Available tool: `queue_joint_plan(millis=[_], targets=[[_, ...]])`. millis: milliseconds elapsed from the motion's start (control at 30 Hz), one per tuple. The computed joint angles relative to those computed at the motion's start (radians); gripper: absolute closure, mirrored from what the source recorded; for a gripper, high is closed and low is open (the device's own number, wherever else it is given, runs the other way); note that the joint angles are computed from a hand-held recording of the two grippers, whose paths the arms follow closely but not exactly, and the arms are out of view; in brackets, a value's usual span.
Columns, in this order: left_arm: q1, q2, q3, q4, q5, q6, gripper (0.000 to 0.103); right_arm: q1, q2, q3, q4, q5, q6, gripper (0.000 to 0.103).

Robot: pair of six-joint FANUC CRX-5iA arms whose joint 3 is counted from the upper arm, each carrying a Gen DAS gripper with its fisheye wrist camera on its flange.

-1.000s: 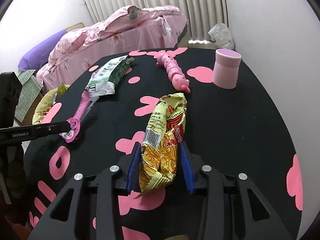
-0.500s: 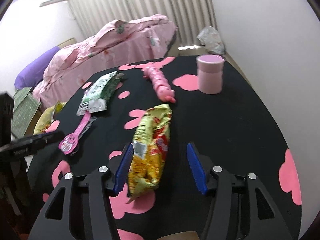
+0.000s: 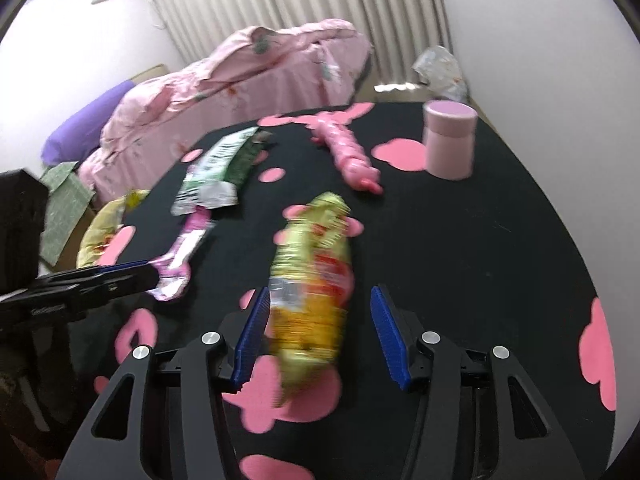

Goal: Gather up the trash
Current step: 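Grasp the pink lollipop-shaped card with the left tool while the right tool holds the yellow wrapper, then carry the pink card and yellow wrapper into the yellow trash bag and release both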

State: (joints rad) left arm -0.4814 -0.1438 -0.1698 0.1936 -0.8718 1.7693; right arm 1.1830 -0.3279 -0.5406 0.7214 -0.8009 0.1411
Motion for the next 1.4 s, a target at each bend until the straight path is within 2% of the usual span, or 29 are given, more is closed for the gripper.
queue_joint_plan(millis=[33,100,133,200,333,533,667,867,1000,1200,1400], targets=[[-0.001,0.008,0.007,-0.007,-0.008,0.010,0.068,0.003,0.005,0.007,-0.009,-0.001,0.019,0.054],[-0.009,0.030,0.032,-0.034,-0.036,0.027,0.081,0.011,0.025,0.027,-0.027,-0.020,0.053,0.054],[-0.017,0.036,0.041,-0.053,-0.040,0.036,0.081,0.016,0.035,0.034,-0.027,-0.036,0.056,0.056],[-0.021,0.032,0.044,-0.067,-0.033,0.036,0.087,0.024,0.051,0.047,-0.028,-0.063,0.065,0.069],[-0.026,0.008,0.039,-0.093,-0.020,0.040,0.089,0.044,0.061,0.056,0.011,-0.104,0.066,0.075],[-0.007,-0.053,-0.009,-0.076,0.022,0.040,0.090,0.071,0.043,0.052,0.071,-0.122,0.040,0.076],[-0.005,-0.096,-0.015,-0.109,0.042,0.063,0.090,0.087,0.047,0.069,0.101,-0.143,0.039,0.076],[-0.036,-0.156,0.028,-0.294,0.020,0.150,0.090,0.105,0.059,0.101,0.127,-0.154,0.046,0.076],[-0.025,-0.197,0.035,-0.361,0.010,0.189,0.090,0.114,0.083,0.136,0.163,-0.164,0.067,0.076],[0.065,-0.278,0.005,-0.375,0.018,0.187,0.090,0.098,0.146,0.246,0.173,-0.120,0.164,0.076],[0.235,-0.372,-0.044,-0.347,0.014,0.166,0.090,0.077,0.272,0.418,0.137,-0.055,0.331,0.076]])
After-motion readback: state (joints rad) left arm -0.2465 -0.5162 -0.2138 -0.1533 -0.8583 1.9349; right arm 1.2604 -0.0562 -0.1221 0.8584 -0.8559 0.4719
